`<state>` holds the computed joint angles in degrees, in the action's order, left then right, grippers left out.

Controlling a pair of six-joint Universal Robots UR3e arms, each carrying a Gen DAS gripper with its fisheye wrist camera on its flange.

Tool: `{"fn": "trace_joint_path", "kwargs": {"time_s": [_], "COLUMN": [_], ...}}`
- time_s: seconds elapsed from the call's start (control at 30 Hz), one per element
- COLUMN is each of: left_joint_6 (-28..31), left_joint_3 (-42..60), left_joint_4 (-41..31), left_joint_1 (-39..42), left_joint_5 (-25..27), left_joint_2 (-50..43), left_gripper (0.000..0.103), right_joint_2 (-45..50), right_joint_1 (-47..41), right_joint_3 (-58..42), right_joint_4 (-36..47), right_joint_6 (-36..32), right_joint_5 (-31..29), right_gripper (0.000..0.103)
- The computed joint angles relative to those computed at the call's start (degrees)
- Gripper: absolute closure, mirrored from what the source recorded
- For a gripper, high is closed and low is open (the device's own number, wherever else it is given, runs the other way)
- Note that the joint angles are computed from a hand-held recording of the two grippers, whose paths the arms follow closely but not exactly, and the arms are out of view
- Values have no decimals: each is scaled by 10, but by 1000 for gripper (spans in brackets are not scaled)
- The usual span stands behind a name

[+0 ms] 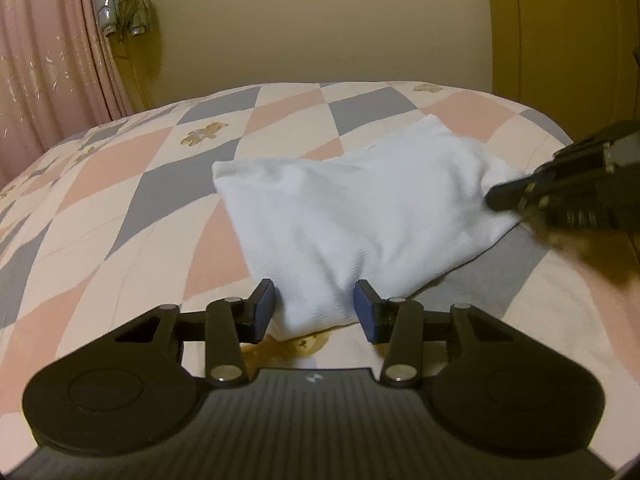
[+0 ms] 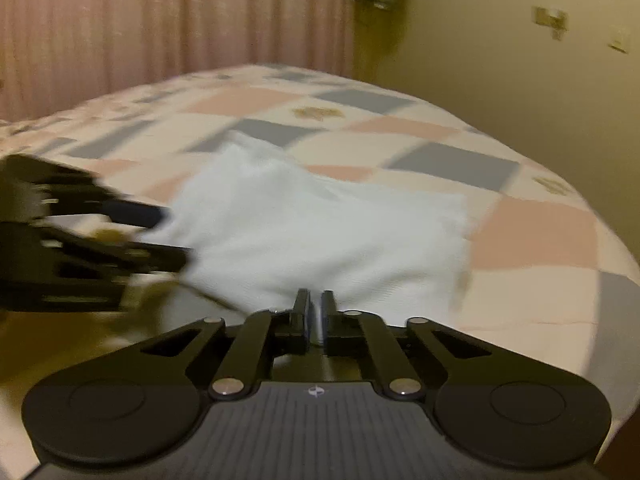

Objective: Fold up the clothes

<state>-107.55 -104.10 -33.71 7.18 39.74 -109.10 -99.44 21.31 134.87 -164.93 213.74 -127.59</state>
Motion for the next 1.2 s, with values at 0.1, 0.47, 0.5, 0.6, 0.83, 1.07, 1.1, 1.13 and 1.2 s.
{"fn": "trace_joint_path", "kwargs": {"time_s": [0.1,0.47,0.5,0.6,0.83,1.07,1.1,1.13,1.2], "left_joint_6": [-4,-40,-43,-35,-112,-184,-186,-187,-183], "left_joint_3": [5,53,62,84,195,354,370,382,386], "left_joint_4": [1,-1,4,-11,-23,-33,-35,-37,-35], "left_joint_1": [0,-14,-21,-28,-38,-80,-85,-90,-94], "left_joint_5": [0,-42,-34,-17,-34,-3,3,8,16], "left_joint_2": [-6,-21,-28,-47,-108,-206,-216,-225,-234], "left_gripper": [53,53,52,52,49,51,52,52,55], "right_joint_2": [-83,-142,-126,-94,-96,-104,-100,-92,-88], "right_joint_1": [-56,-223,-236,-281,-392,-411,-399,-382,-379], "right_joint_3": [71,112,108,97,92,124,125,125,128], "right_joint_4": [-11,-120,-133,-164,-148,-194,-208,-227,-230], "right_joint_6": [-21,-153,-166,-195,-241,-233,-228,-218,-213], "right_joint_5": [30,120,131,171,286,308,288,257,243], "right_gripper": [103,80,76,63,63,100,100,100,100]}}
